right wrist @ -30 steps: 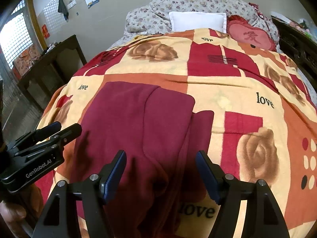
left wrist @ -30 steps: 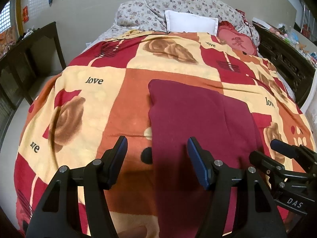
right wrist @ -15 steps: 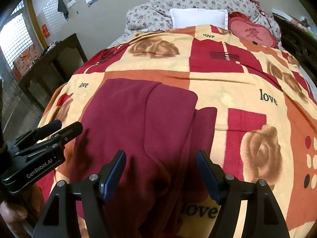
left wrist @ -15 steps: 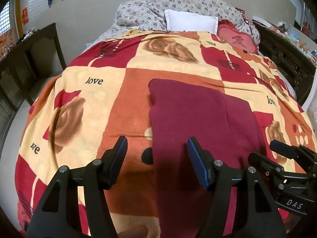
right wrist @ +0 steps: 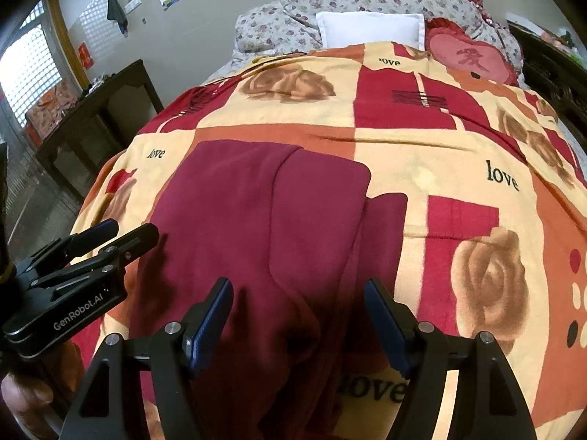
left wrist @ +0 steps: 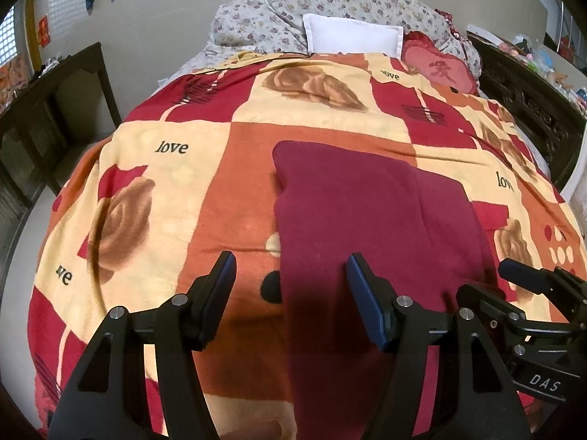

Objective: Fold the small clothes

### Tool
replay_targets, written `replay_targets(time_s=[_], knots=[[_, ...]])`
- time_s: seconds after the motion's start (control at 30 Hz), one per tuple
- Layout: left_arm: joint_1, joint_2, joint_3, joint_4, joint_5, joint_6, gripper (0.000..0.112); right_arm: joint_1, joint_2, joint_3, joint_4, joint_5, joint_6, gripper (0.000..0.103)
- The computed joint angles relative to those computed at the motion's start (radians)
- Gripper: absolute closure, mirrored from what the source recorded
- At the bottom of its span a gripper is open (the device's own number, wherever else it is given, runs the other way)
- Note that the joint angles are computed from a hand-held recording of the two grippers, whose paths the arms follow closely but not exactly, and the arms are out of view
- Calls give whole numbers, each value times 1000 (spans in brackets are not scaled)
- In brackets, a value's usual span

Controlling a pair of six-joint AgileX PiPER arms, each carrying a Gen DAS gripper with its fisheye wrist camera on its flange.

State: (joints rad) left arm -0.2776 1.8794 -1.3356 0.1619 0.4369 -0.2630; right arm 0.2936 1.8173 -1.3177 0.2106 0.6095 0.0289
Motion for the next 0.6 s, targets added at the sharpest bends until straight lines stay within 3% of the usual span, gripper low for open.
replay_targets(time_s=[0.5, 0.6], knots=[[-12, 5, 7, 56, -15, -42, 49, -6, 6, 1, 22, 2, -18, 31], [1, 2, 19, -5, -42, 18, 49, -7, 7, 5, 29, -1, -23, 31]])
